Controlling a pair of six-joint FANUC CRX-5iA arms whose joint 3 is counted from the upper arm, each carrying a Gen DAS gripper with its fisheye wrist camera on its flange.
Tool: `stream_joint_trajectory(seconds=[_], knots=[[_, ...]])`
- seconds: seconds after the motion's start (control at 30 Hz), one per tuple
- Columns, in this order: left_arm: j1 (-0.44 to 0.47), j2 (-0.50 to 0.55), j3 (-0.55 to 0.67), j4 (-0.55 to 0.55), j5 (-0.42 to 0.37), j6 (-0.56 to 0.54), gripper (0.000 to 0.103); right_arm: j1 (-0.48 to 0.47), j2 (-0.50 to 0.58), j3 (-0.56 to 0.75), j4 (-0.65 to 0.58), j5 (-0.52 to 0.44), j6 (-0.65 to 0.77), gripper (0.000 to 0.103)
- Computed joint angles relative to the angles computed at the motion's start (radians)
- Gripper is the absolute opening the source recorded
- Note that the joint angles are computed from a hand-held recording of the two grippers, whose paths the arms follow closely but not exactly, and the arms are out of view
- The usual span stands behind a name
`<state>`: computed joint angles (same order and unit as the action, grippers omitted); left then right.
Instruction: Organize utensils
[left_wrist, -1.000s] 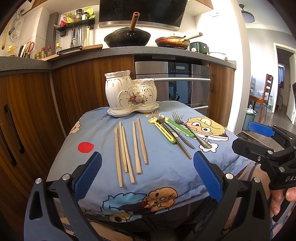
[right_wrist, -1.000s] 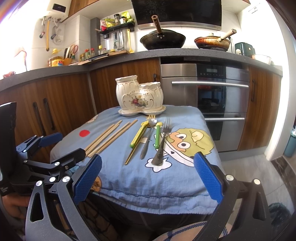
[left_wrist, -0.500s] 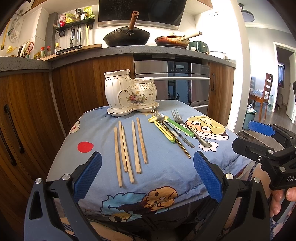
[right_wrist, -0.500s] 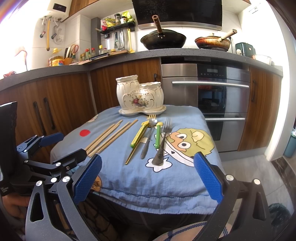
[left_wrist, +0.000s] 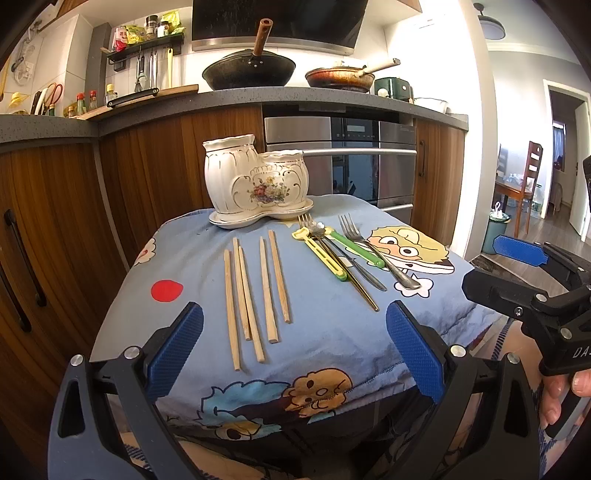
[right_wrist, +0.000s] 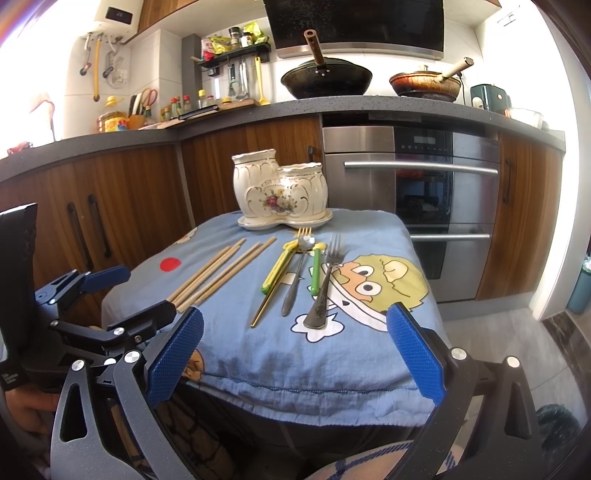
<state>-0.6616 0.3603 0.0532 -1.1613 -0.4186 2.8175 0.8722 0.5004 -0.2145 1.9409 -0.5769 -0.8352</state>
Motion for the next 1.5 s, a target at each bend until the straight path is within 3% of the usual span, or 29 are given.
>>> stream_joint_trajectory(seconds=[0.17,0.63,0.83,0.9,1.07,1.13,1.2,1.23,1.3,1.5], knots=[[0.029,0.01,0.008,0.113,0.013,-0.124,0.098,0.0,-0.002,0.0,-0.004,0.006,0.003,0.099],[0.037,0.013,0.017,0.148,-0.014,-0.151,0.098,-0.007,-0.001,0.003,-0.01,0.029,0.006,0.099],[0.13,0.019,0.007,0.416,0.051,-0.378,0.097,-0.044,-0.007,0.013,0.003,0.118,-0.02,0.099],[0.165,0.025,0.006,0.519,0.063,-0.466,0.091,-0.049,-0.006,0.022,-0.021,0.133,0.001,0.099],[0.214,0.054,0.049,0.639,0.013,-0.584,0.066,-0.044,0.008,0.057,-0.138,0.134,0.14,0.099],[0.246,0.074,0.065,0.736,0.001,-0.678,0.058,-0.041,0.016,0.075,-0.19,0.135,0.203,0.095],[0.288,0.094,0.058,0.901,0.015,-0.832,0.055,-0.038,0.023,0.092,-0.241,0.134,0.263,0.092],[0.298,0.101,0.058,0.947,0.016,-0.876,0.054,-0.039,0.027,0.101,-0.259,0.14,0.284,0.084],[0.311,0.12,0.075,1.0,0.006,-0.927,0.054,-0.036,0.037,0.127,-0.351,0.151,0.368,0.064],[0.325,0.155,0.112,1.037,-0.006,-0.945,0.047,-0.031,0.088,0.225,-0.596,0.163,0.614,0.054]])
